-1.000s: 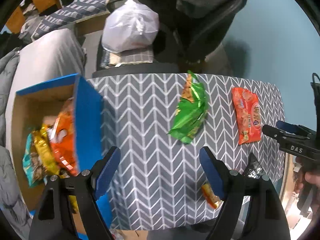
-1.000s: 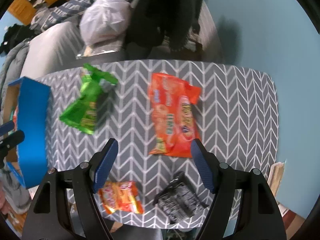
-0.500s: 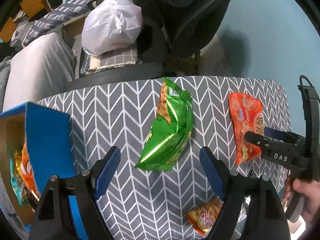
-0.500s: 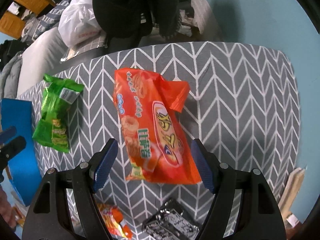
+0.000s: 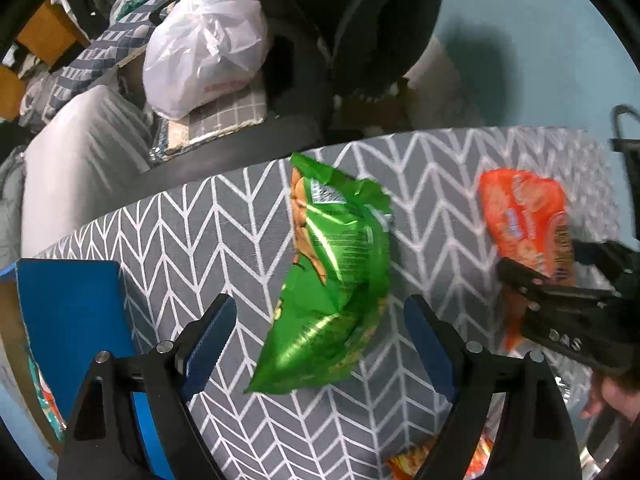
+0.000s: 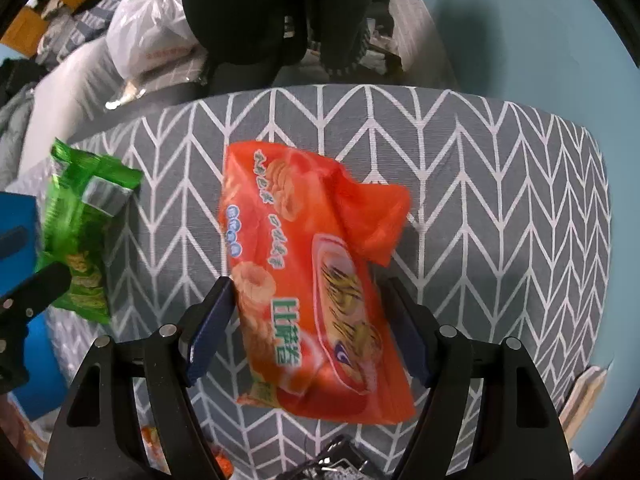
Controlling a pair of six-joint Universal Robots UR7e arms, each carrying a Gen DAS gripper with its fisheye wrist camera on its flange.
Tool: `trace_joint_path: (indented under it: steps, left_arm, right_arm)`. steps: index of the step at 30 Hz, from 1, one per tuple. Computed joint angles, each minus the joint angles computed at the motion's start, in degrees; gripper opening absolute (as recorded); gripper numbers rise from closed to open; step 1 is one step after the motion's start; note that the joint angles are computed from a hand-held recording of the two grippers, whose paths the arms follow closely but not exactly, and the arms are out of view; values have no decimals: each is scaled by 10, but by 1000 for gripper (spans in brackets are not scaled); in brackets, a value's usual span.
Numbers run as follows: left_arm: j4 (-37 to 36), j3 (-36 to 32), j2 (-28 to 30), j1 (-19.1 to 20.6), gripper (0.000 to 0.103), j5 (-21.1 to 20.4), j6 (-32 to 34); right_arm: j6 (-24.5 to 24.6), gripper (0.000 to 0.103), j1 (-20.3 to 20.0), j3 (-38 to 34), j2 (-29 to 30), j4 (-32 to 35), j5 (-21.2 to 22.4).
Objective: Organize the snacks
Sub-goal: 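Grasp the orange-red cracker bag with the right tool while the left tool grasps the green packet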
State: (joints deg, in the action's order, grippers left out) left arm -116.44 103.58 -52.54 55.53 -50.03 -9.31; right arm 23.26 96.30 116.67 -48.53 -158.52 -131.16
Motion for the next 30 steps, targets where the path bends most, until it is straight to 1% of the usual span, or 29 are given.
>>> trace_joint_path:
  steps: [4,6,7,8,10,11,12,14,18,24,30]
  left_arm:
    - [-13,2,13,4,87,15,-1]
    - [-22,2,22,6,87,24,9]
    - [-24,1,24,7,87,25,12]
    - [-33,3,26,8,87,22,24]
    - [-61,15,25,7,86,27,50]
    - [-73,21,23,5,78,30,60]
    - [-82,25,22,6,60,29,71]
    - [-74,25,22,8,40,24,77]
    - [-83,32,14,9,35,21,91]
    - [-87,47,-12,7,34,9,112]
    - [-91,64,-48,0,34,6,122]
  right_arm:
    - [-15,74,17,-19,22,28,-49]
    - [-24,74,20,-20,26,27,-59]
    - [-25,72,20,-18,24,29,-55]
    - [-26,66,19,-15,22,27,-52]
    - [-24,59,21,-11,17,28,-54]
    - [-24,58,21,-12,14,35,-55]
    - [-32,57,19,-10,14,30,-54]
    - [-42,55,19,-5,11,25,-51]
    - [-47,54,25,9,5,15,-48]
    - [-34,54,43,32,-12,11,-52]
    - [-20,54,65,32,-26,34,-63]
